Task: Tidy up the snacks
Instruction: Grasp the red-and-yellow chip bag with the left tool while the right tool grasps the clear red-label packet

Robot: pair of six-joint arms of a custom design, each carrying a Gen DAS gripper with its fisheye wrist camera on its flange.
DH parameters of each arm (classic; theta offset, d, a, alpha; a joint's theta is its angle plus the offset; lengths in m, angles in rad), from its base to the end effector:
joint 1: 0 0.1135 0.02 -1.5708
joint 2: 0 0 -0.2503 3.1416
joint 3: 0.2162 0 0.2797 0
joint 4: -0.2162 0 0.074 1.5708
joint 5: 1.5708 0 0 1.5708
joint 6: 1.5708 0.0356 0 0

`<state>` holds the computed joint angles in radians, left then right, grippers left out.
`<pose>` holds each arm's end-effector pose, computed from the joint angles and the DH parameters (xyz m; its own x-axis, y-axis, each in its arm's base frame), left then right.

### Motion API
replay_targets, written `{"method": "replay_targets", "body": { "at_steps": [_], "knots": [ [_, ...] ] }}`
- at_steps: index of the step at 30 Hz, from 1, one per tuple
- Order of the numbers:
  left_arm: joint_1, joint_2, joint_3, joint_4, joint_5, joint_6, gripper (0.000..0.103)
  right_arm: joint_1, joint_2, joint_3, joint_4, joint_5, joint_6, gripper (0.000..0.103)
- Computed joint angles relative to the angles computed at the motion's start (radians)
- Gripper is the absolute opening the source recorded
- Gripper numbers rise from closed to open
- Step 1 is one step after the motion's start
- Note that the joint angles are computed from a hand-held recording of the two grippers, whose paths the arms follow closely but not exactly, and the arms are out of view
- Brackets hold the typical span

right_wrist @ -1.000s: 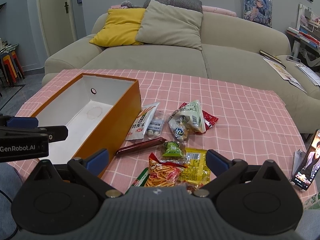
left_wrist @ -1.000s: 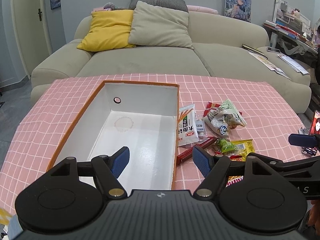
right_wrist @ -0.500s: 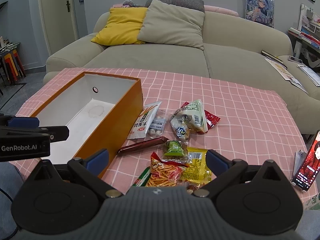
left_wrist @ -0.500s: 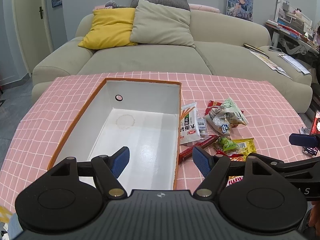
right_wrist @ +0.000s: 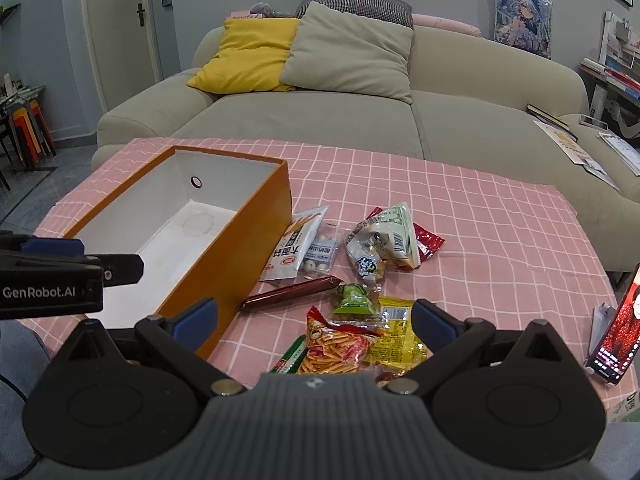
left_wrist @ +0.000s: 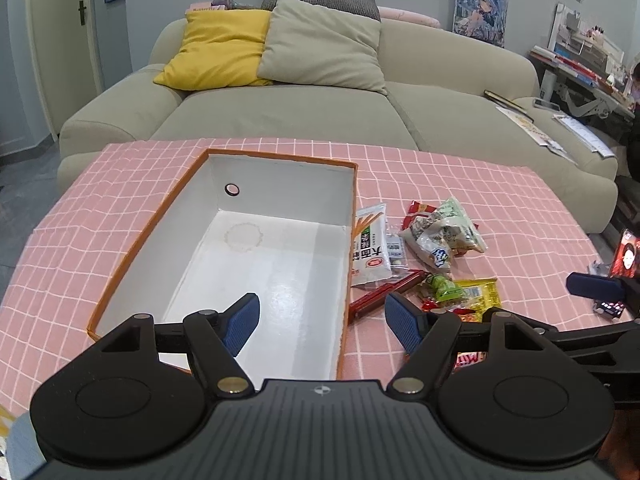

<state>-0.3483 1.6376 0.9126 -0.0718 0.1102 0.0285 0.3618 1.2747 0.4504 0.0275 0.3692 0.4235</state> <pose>0.3346 -0.1257 0.1488 -0.6602 0.2699 -0.7010 0.4305 0.9007 -0.0587 0.2397 0.0770 0.1165 -0.6484 0.1644 -0.7433 0.1890 0.9806 0.0520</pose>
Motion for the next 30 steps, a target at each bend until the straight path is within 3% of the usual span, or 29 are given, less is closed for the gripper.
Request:
{"method": "replay_targets", "body": {
  "at_steps": [6, 8, 14, 20, 30],
  "knots": [
    [-0.007, -0.013, 0.002, -0.022, 0.041, -0.002, 0.082, -0.021, -0.033, -0.057, 0.038, -0.037, 0.003, 0.099],
    [-0.015, -0.006, 0.017, -0.054, 0.068, 0.004, 0.081, -0.032, -0.035, -0.079, 0.042, -0.053, -0.003, 0.091],
    [-0.055, 0.035, 0.032, -0.091, 0.132, 0.023, 0.079, -0.083, -0.019, -0.138, 0.039, -0.087, -0.036, 0.086],
    [-0.087, 0.125, 0.094, -0.142, 0.21, 0.032, 0.075, -0.196, 0.072, -0.141, 0.065, -0.174, -0.048, 0.07],
    [-0.147, 0.339, 0.25, -0.145, 0.243, -0.077, 0.076, -0.332, 0.294, -0.076, 0.173, -0.237, -0.095, 0.058]
  ]
}}
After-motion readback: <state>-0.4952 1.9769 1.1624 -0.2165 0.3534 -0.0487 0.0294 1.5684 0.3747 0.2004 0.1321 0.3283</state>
